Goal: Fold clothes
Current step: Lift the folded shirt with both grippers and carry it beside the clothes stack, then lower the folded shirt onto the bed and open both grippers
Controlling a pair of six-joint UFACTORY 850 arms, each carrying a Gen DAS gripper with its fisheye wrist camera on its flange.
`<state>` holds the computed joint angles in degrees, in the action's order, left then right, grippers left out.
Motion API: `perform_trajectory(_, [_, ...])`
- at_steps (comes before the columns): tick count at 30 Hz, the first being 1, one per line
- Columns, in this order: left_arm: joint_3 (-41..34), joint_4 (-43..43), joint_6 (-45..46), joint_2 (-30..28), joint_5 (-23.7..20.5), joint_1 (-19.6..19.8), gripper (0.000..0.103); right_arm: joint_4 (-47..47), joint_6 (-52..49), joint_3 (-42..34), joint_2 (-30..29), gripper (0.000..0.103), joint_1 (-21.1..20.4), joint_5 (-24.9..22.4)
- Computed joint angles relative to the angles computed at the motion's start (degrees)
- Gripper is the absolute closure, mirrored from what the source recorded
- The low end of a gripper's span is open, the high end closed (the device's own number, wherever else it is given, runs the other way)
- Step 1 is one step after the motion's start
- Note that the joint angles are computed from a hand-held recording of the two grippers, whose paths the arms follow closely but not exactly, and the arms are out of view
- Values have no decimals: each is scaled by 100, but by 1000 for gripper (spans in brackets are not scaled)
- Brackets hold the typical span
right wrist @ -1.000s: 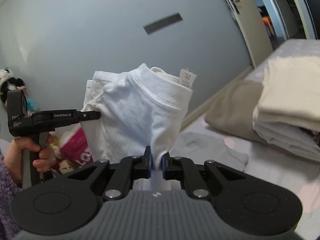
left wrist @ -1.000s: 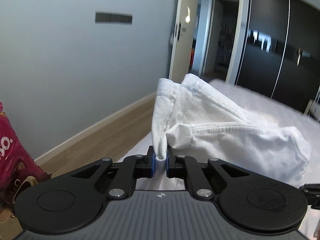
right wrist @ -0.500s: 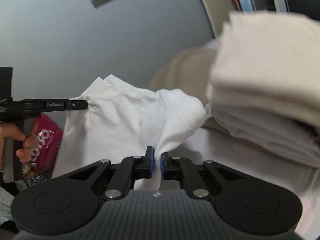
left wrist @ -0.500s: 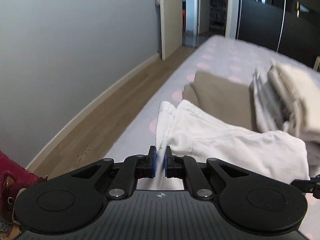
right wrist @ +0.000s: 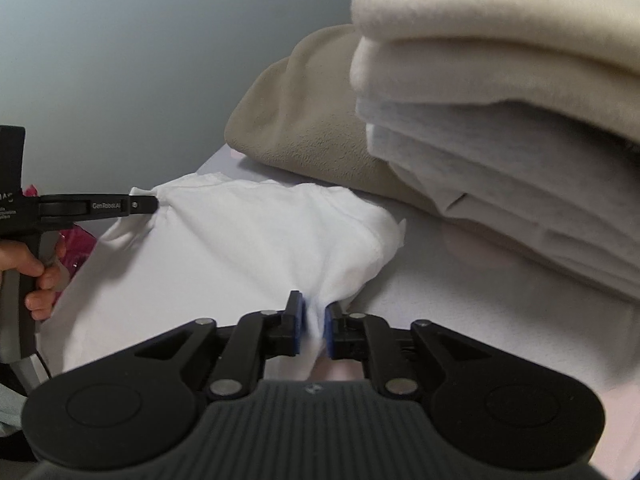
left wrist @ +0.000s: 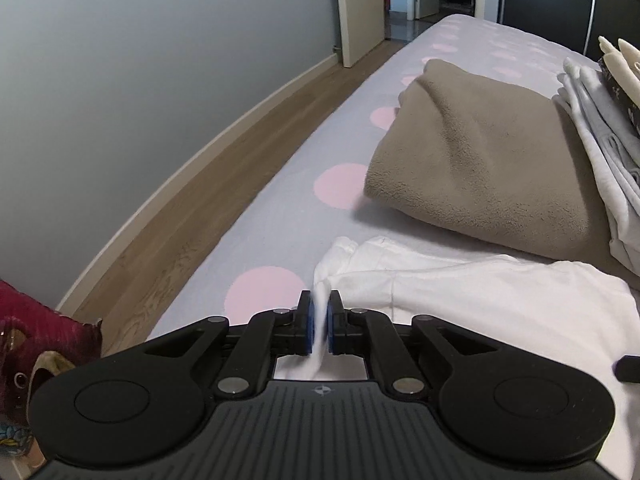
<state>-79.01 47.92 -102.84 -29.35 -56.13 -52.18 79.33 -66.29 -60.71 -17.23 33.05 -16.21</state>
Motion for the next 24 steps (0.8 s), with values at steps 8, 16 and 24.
perform_trajectory(8, [-205, 92, -585, 255, -1299, -518, 86, -741, 410, 311, 563, 78, -304, 165])
perform_trajectory(16, [-1494, 369, -328, -280, -2977, -1482, 60, -679, -252, 758, 1558, 72, -589, -564])
perform_trajectory(24, [-3538, -9, -134, -1421, -4414, -2061, 48, -1326, -377, 1123, 2472, 61, -563, -957])
